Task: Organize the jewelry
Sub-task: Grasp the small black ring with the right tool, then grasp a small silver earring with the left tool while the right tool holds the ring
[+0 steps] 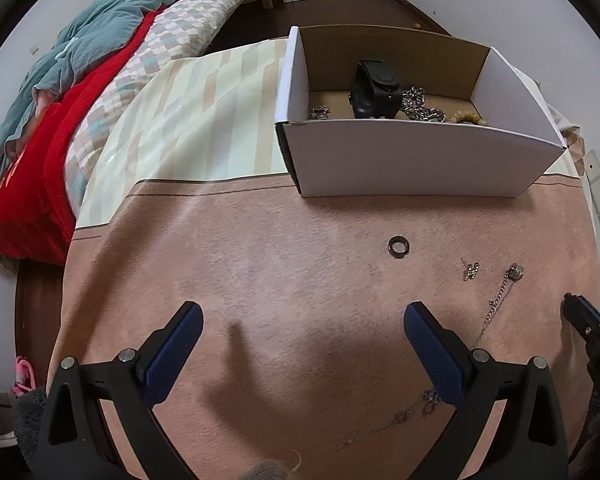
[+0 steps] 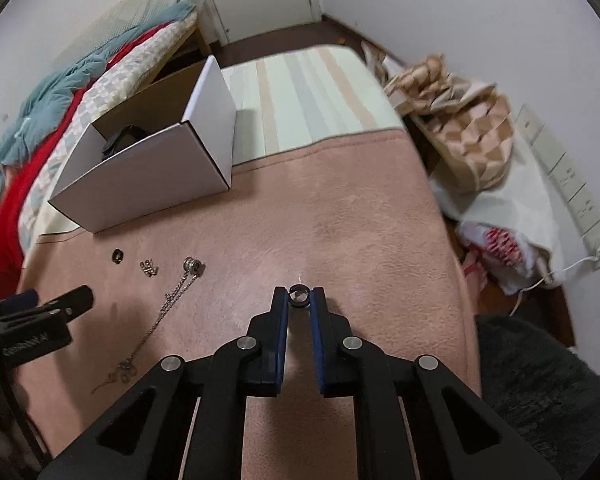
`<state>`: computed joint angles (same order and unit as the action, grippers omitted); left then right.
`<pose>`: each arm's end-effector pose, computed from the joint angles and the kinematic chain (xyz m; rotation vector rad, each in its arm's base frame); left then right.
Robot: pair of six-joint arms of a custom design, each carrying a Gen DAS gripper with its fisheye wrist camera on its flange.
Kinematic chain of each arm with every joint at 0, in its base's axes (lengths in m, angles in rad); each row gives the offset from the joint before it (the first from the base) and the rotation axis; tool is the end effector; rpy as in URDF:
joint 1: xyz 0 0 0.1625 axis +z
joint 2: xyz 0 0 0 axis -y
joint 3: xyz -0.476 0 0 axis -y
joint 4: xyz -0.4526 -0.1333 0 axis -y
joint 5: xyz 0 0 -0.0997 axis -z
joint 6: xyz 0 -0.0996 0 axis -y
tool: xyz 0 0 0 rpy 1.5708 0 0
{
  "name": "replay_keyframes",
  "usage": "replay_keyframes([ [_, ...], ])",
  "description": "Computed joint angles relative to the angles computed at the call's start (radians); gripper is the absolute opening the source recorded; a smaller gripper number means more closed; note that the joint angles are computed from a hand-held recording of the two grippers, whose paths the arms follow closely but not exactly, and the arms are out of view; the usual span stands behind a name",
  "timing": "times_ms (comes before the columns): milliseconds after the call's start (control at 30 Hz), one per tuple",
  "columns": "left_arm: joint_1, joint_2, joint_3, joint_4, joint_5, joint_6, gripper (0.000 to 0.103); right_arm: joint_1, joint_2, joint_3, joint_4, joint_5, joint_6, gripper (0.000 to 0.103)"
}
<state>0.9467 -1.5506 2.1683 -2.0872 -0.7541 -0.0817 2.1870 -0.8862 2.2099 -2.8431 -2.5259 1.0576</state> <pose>-0.1081 -0.5024 0.2984 0.6739 2.2327 -0.2378 0.3362 -0.3848 0.0298 -0.4794 -2.2785 0.8546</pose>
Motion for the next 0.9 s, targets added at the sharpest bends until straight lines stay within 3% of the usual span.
replay_keyframes([
  [133,0.001,0.005,0.002,0.005,0.008,-0.006,0.103,-0.008,0.005,0.004,-0.043,0.008,-0.056,0.025],
  [233,0.001,0.007,0.002,0.007,0.011,-0.008,0.103,-0.003,0.016,-0.022,0.016,-0.012,-0.064,0.030],
  [367,-0.002,0.007,0.004,0.000,0.015,-0.002,0.103,0.010,0.036,-0.071,0.182,-0.063,-0.012,0.028],
  [433,-0.005,0.007,0.005,-0.006,0.016,0.003,0.103,0.020,0.047,-0.096,0.281,-0.096,0.029,0.020],
  [467,-0.004,0.007,0.005,-0.009,0.015,0.007,0.103,0.023,0.052,-0.100,0.285,-0.101,0.022,0.014],
  [600,-0.011,0.013,0.006,-0.020,-0.006,0.006,0.103,0.025,0.039,-0.086,0.274,-0.102,0.057,0.013],
  [800,-0.011,0.040,0.000,-0.059,-0.154,0.004,0.102,0.027,-0.004,-0.052,0.271,-0.114,0.109,0.013],
  [867,-0.017,0.050,0.008,-0.073,-0.175,0.008,0.096,0.026,-0.008,-0.050,0.281,-0.115,0.120,0.013],
  [900,-0.021,0.057,0.012,-0.074,-0.182,0.011,0.086,0.025,-0.011,-0.047,0.281,-0.115,0.123,0.013],
])
